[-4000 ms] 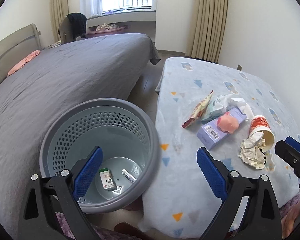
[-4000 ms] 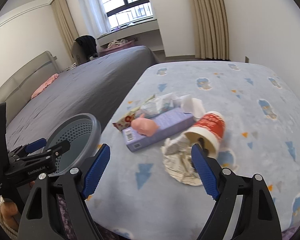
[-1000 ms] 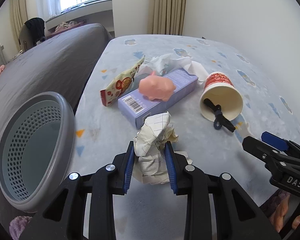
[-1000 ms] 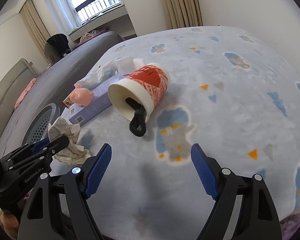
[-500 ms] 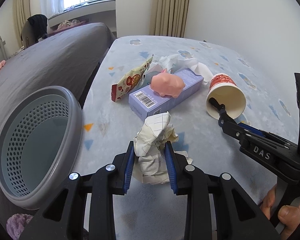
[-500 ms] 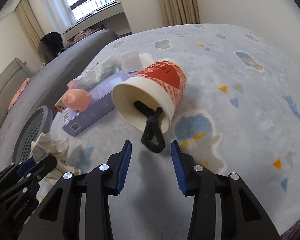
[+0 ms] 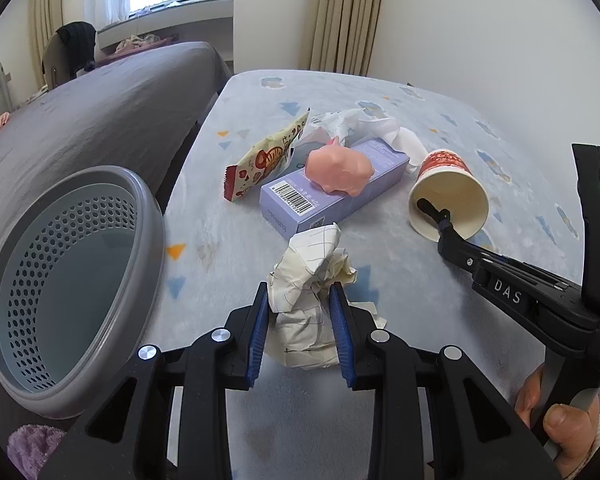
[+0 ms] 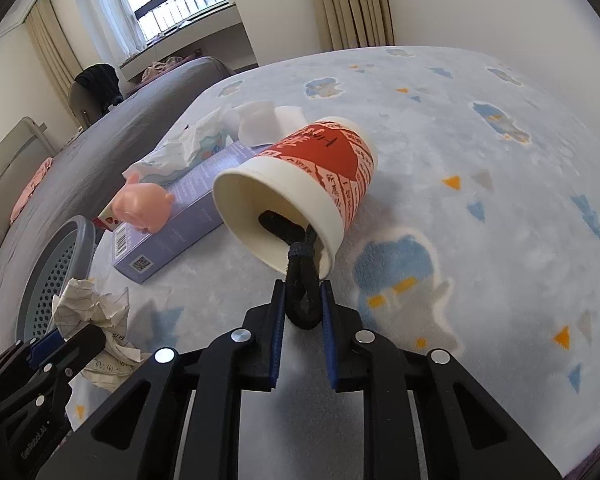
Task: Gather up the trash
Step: 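Grasp the black cord inside the paper cup with the right gripper while the left holds tissue, then carry tissue and black cord over the basket and open both grippers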
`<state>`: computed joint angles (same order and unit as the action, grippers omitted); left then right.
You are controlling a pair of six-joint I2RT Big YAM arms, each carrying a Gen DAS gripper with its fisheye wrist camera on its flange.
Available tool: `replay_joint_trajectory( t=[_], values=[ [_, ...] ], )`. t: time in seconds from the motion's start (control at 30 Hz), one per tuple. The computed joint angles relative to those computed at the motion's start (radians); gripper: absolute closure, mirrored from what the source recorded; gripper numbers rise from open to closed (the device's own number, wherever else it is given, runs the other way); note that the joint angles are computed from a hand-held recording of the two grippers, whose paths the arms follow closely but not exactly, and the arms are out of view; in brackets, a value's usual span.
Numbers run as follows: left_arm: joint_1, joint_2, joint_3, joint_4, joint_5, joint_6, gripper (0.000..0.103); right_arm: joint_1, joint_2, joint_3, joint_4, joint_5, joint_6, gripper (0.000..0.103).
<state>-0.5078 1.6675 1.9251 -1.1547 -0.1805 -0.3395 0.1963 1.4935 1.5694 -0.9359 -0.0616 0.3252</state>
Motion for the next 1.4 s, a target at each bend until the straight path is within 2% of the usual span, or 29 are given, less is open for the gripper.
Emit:
replay_joint_trajectory(
  t=[0.5,0.73,1.0,1.4],
  values=[
    [0.005,-0.047,-0.021,-0.003,-0.029,-0.018,0.073,0.035,-0.13,-0.094,-0.021,-0.069,-0.036,0.088],
    [0.018,-0.088,-0.032,0.0,-0.061,-0.025,0.073,0.061,-0.154,-0.078,-0.02,-0.094,-0.041,0.088],
    [0.074,-0.12,-0.027,0.012,-0.098,-0.025,0.073,0.123,-0.087,0.055,-0.026,-0.112,-0.088,0.088],
    [0.238,-0.175,-0.112,0.039,-0.124,-0.017,0.073,0.266,0.124,0.319,-0.061,-0.166,-0.161,0.088]
  ],
)
